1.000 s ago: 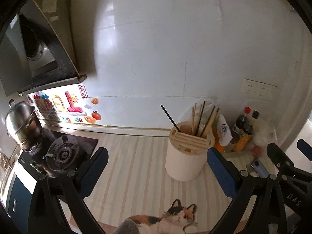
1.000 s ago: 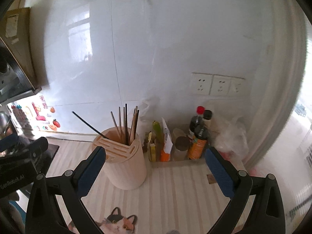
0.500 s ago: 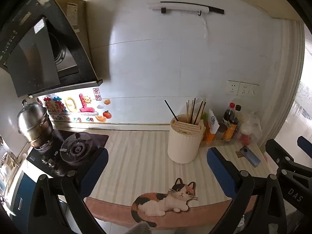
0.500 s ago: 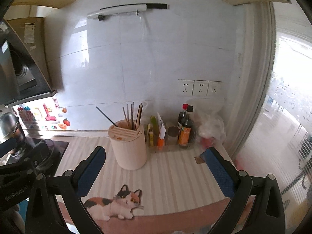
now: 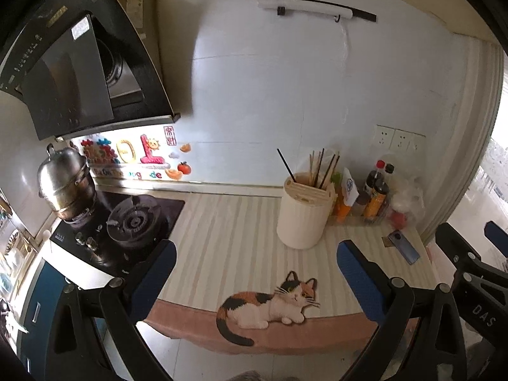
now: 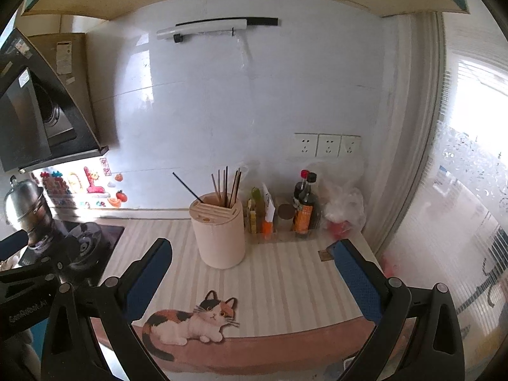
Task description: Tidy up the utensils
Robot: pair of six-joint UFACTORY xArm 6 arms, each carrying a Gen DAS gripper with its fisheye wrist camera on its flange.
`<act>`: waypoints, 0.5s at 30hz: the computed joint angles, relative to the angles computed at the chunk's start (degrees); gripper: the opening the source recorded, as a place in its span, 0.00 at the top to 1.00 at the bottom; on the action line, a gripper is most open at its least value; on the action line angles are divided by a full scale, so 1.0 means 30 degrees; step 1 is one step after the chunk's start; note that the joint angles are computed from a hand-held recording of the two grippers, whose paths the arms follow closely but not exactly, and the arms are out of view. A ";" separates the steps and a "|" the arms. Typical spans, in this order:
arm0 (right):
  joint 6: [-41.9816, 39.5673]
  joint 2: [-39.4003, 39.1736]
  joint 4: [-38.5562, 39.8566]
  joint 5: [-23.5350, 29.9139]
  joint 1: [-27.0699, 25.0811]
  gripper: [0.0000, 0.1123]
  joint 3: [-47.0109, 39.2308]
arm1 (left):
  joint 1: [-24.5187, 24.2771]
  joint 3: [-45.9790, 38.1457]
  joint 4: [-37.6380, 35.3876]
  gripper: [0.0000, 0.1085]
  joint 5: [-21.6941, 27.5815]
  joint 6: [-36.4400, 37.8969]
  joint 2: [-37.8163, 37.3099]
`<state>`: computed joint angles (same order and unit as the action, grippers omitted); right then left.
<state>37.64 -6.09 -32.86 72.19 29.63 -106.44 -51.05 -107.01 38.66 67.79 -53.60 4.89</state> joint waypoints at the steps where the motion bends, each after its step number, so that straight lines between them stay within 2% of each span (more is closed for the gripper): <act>1: -0.0284 0.0084 0.0268 0.0085 -0.0087 0.08 -0.0187 | -0.0062 -0.0145 0.0051 0.05 0.0139 0.0064 0.0102; 15: -0.1481 0.0004 0.1278 -0.0208 -0.0919 0.08 0.0237 | -0.0271 -0.0770 0.0468 0.05 0.1137 -0.0560 0.0705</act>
